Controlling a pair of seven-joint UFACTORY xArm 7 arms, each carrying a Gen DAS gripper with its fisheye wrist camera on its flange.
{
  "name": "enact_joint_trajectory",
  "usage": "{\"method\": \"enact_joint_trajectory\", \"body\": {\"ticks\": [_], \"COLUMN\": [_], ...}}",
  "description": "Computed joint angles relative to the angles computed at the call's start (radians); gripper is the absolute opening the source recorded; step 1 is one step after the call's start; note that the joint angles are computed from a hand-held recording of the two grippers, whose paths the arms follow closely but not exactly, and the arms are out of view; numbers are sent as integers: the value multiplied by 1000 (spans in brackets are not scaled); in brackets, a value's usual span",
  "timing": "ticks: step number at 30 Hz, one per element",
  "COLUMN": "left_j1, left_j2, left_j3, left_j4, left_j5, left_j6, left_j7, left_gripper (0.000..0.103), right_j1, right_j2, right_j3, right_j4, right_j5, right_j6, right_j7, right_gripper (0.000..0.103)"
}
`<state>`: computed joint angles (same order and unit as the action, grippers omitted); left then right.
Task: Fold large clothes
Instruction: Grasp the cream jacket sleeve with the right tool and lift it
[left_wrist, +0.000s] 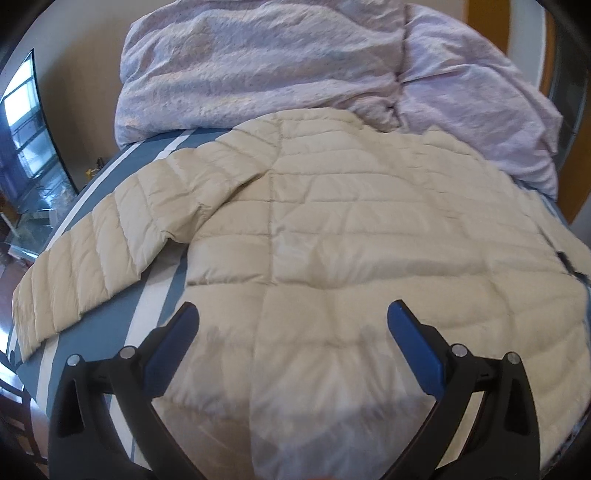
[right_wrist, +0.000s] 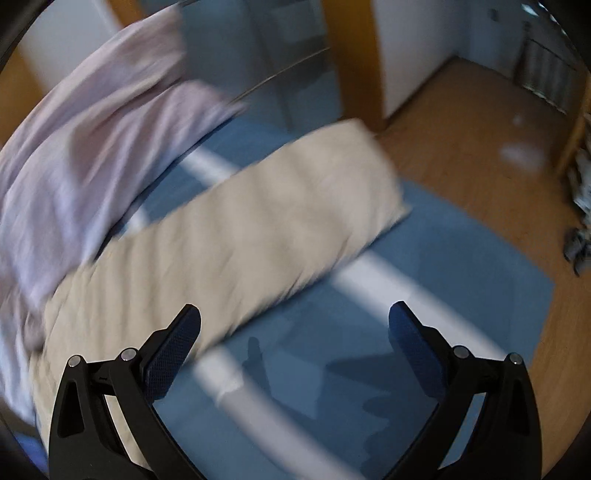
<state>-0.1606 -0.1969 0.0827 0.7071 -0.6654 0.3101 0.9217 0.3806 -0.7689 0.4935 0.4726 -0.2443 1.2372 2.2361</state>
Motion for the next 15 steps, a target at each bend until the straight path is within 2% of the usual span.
{"method": "enact_joint_trajectory", "body": {"ticks": [2,5,7,9,12,13,14,15], "left_j1": [5,12,10,8,3,2,2,2], "left_j2": [34,65,77,84,92,93,95,97], "left_j3": [-10,-24,-29,-32,-32,-33,-33,-33], "left_j4": [9,9,3,-1,-5,-7,-8,-7], "left_j5": [13,30,26,21,3,-3,-7,-11], "left_j6": [-31,-76,-107,-128,-145,-148,-150,-149], "left_j7": [-17,-29,-21,-11,13,21,25,31], "left_gripper": [101,101,101,101,101,101,101,101], "right_j1": [-4,-9,-19,-27,-22,-35,-34,-42], "right_j2": [-49,-125,-163,-181,-211,-204,-194,-175], "right_j3": [-28,-43,-53,-62,-64,-29,-30,-39], "right_j4": [-40,-100,-142,-173,-226,-216,-213,-203], "right_j5": [9,11,-7,-8,12,15,15,7], "right_j6": [47,64,41,19,-37,-17,-11,-4], "right_j7": [-4,0,-14,-27,14,20,16,-2], "right_gripper": [102,90,86,78,74,72,71,65]}}
